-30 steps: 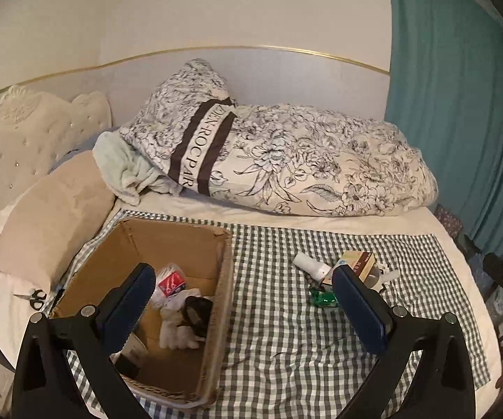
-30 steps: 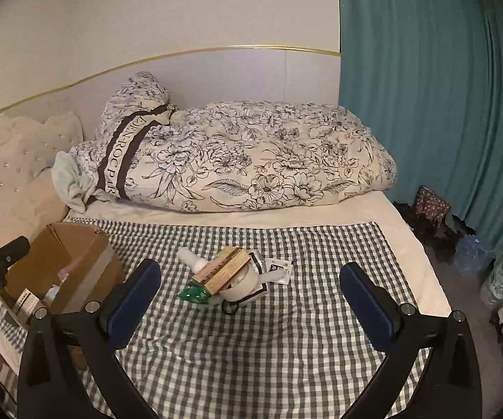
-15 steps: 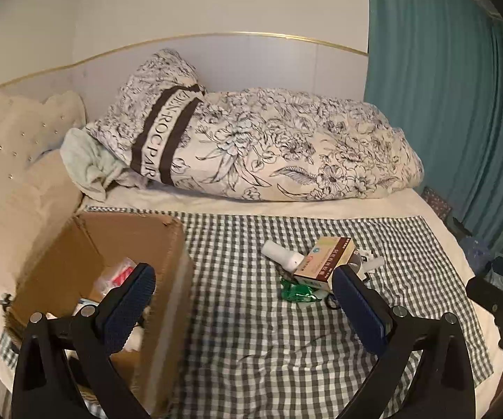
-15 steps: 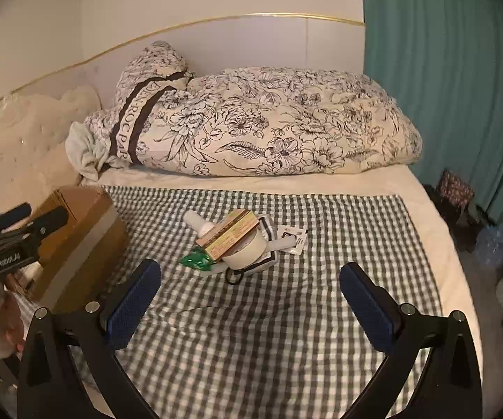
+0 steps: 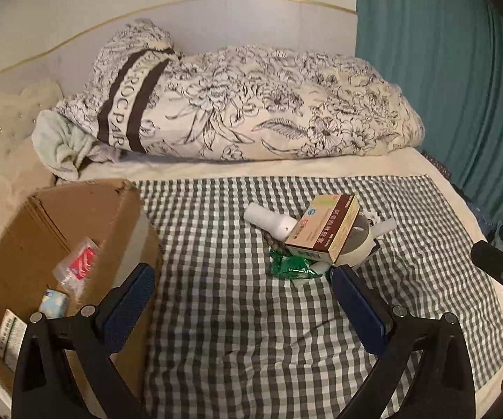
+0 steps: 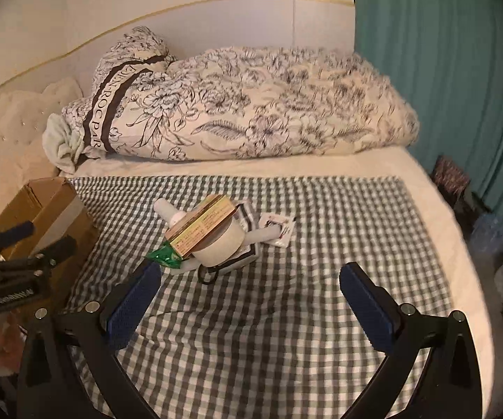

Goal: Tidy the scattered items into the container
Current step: 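Reach the left tool to the green packet while the right tool approaches the white tape roll, then close the left tool on the green packet while the right tool grasps the white tape roll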

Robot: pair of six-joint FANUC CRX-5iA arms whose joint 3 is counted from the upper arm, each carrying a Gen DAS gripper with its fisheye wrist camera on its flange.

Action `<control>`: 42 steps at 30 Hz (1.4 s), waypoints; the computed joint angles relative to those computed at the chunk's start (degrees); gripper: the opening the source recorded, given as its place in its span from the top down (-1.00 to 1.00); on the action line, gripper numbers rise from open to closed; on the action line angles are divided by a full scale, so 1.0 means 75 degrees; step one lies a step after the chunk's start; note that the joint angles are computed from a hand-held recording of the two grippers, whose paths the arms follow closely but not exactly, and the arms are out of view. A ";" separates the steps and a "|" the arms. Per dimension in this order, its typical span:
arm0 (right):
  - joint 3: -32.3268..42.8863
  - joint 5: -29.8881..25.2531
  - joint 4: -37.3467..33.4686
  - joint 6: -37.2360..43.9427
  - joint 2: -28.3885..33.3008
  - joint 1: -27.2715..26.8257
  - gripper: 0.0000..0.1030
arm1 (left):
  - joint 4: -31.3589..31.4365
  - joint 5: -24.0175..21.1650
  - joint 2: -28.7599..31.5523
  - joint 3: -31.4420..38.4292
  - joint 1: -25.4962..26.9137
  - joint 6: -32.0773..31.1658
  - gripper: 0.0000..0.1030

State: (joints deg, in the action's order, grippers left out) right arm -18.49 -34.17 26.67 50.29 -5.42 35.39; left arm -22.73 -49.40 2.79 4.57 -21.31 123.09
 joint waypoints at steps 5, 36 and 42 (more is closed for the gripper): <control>0.0648 -0.0065 -0.1401 0.0981 0.0581 -0.0304 -1.00 | -0.0082 0.0038 0.0482 0.0180 -0.0026 0.0028 -1.00; 0.3210 -0.0901 -0.4433 0.3353 0.3111 -0.0983 -0.13 | 0.1747 0.1039 0.2339 0.0609 0.0527 -0.1580 -1.00; 0.3466 -0.1007 -0.4836 0.3503 0.3237 -0.1057 -0.17 | 0.2151 0.1236 0.2526 0.0635 0.0631 -0.1833 -1.00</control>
